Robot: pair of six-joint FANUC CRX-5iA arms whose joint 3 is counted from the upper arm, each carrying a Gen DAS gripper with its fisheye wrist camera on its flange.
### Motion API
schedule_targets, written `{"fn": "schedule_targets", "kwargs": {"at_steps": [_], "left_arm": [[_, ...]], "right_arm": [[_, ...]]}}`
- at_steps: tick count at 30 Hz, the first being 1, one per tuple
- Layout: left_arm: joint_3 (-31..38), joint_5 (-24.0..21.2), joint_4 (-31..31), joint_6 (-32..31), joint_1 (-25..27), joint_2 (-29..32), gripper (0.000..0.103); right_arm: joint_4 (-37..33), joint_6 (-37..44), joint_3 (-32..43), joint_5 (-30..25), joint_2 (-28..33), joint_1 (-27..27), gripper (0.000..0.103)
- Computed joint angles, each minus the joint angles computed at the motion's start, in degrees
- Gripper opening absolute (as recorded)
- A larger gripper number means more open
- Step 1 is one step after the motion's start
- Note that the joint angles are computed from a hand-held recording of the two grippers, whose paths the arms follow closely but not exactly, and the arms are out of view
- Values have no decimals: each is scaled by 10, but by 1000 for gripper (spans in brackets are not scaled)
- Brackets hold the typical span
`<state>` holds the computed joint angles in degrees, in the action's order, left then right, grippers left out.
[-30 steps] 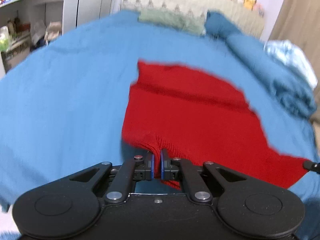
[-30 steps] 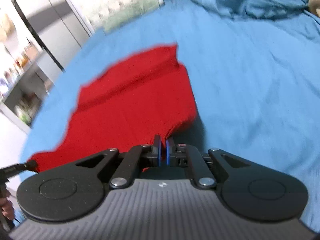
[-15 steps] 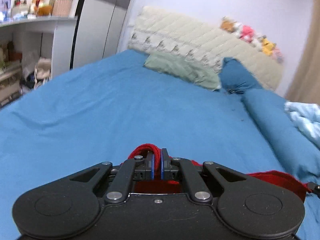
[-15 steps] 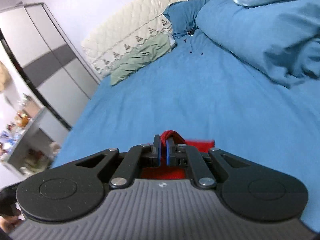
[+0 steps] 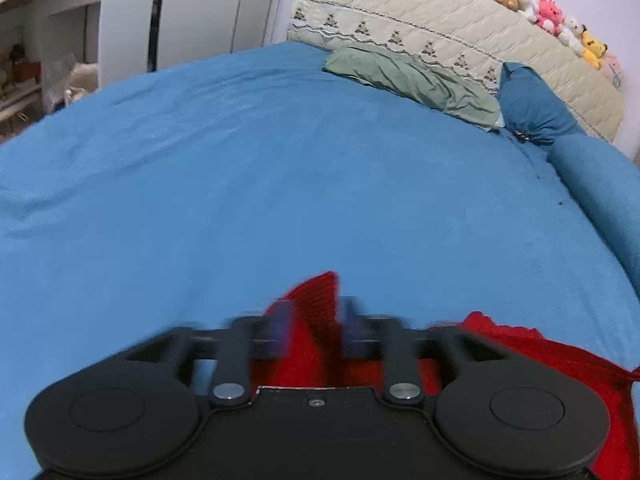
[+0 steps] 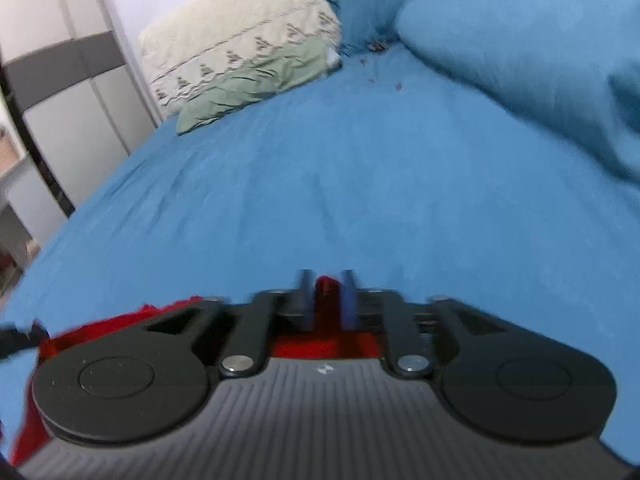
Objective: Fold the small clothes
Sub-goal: 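Lift the hem with both grippers and carry it toward the collar, then lower the hem onto the collar and open both grippers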
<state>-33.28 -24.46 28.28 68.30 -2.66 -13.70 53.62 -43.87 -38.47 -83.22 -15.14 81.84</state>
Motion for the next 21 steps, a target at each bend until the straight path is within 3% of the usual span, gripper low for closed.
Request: {"fn": "schedule_targets", "kwargs": {"at_steps": [1,2,5,6,10,15,21], "left_arm": [[-11,15,8,-15,-2,-11,84],[-31,34,29,-47,-2,-32,90],[-105,80,108,-170,-13,-110,103],[-124,64,135,-211,-9,-135,103],[-135,-53,116,-239,21,-149,103],[-129,-80,18,-201,23,-127,103],[-128,-90,3,-205,26,-133,103]], "right_arm": [[9,-6,0,-5,4,6,93],[29,-20,-4,-20,10,20,103],[47,4,11,-41,32,52,103],[42,16,19,-37,38,62,103],[-16,79,51,8,64,71,103],[-119,140,85,41,94,47,103],[-143,34,58,23,65,56,103]]}}
